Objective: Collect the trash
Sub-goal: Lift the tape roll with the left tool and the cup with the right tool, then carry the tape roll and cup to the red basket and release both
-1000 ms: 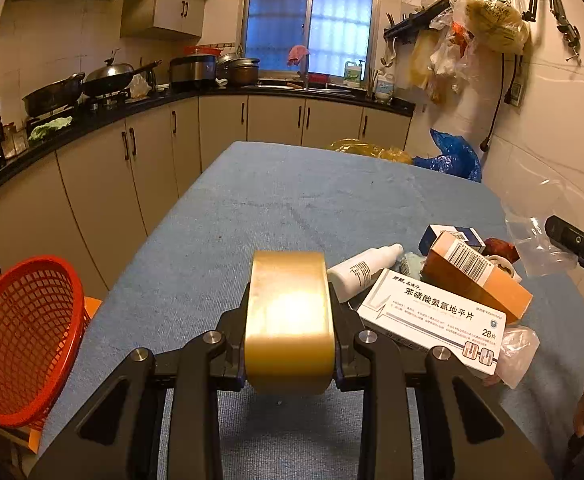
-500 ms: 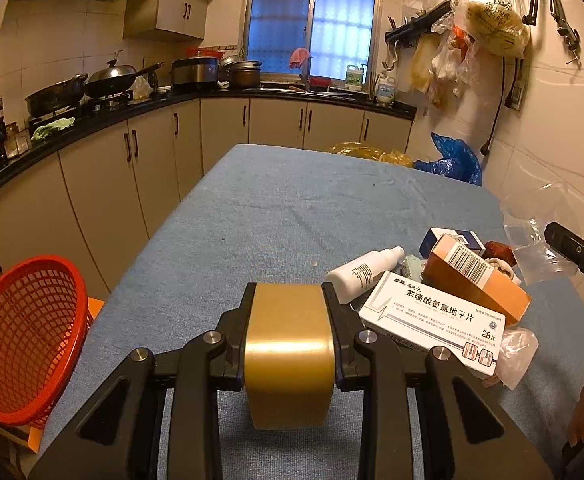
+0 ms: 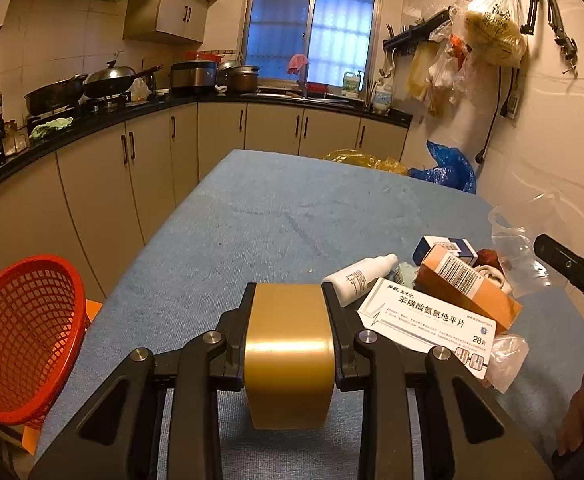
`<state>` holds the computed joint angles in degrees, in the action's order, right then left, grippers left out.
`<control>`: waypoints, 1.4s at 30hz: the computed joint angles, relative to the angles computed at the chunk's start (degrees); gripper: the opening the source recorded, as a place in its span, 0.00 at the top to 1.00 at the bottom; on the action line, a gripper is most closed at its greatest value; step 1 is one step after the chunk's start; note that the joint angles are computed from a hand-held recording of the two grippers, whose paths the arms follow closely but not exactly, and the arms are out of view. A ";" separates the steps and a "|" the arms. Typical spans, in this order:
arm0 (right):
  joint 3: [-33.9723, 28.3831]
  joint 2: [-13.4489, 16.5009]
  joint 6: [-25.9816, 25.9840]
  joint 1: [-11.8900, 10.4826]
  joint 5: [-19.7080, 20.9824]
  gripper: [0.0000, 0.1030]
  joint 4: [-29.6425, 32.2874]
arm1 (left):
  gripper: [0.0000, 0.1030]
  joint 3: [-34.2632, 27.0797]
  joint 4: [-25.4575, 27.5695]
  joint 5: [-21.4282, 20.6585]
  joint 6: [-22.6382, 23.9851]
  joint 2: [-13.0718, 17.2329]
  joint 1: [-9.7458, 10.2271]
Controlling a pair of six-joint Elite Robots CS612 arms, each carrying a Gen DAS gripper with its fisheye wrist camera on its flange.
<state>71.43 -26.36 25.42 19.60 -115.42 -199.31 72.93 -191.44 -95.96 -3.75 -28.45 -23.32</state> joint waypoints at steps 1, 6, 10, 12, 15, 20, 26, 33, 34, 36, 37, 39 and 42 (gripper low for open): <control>-0.01 0.00 0.00 -0.01 0.09 0.76 -0.05 | 0.72 -0.06 -0.27 -0.21 -0.14 0.04 0.05; 0.17 0.00 -0.38 0.05 0.37 0.77 -0.97 | 0.72 0.12 -1.45 -0.48 -0.29 0.04 0.04; 0.21 0.02 -0.93 0.05 0.59 0.77 -1.49 | 0.72 0.26 -1.55 -0.52 -0.23 -0.02 0.06; 0.22 0.07 -1.11 0.07 0.65 0.77 -1.73 | 0.72 0.27 -1.65 -0.34 -0.22 -0.01 0.02; 0.32 0.09 -1.39 0.06 0.71 0.77 -2.11 | 0.72 0.23 -1.42 -0.24 -0.08 0.04 -0.03; 0.28 0.06 -1.27 0.09 0.19 0.77 -1.98 | 0.72 0.22 -0.62 0.59 0.24 0.07 -0.16; 1.33 -0.74 1.75 -0.46 1.98 0.77 -1.18 | 0.72 0.44 0.58 1.69 0.06 -0.32 -0.24; 2.63 -2.05 1.89 -0.08 2.83 0.77 -2.39 | 0.72 1.94 -0.02 2.13 -0.30 -1.73 -0.03; 2.71 -2.19 1.58 0.06 3.05 0.76 -2.63 | 0.72 2.03 -0.09 1.95 -0.35 -1.88 0.05; 2.60 -2.27 1.00 0.30 3.26 0.76 -2.79 | 0.72 2.49 -0.56 1.91 -0.45 -2.33 0.21; 2.46 -2.33 0.61 0.47 3.34 0.77 -2.74 | 0.72 2.59 -0.75 2.35 -0.57 -2.46 0.19; 2.19 -2.36 0.13 0.69 3.83 0.77 -2.66 | 0.72 2.99 -1.28 2.23 -0.69 -2.79 0.34; 1.45 -2.27 -0.49 0.95 4.79 0.76 -1.82 | 0.72 3.32 -1.36 2.11 -1.09 -3.15 0.62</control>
<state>72.88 -28.63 24.94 20.55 -110.62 -201.13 76.25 -192.80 -93.86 -4.84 -31.60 -22.70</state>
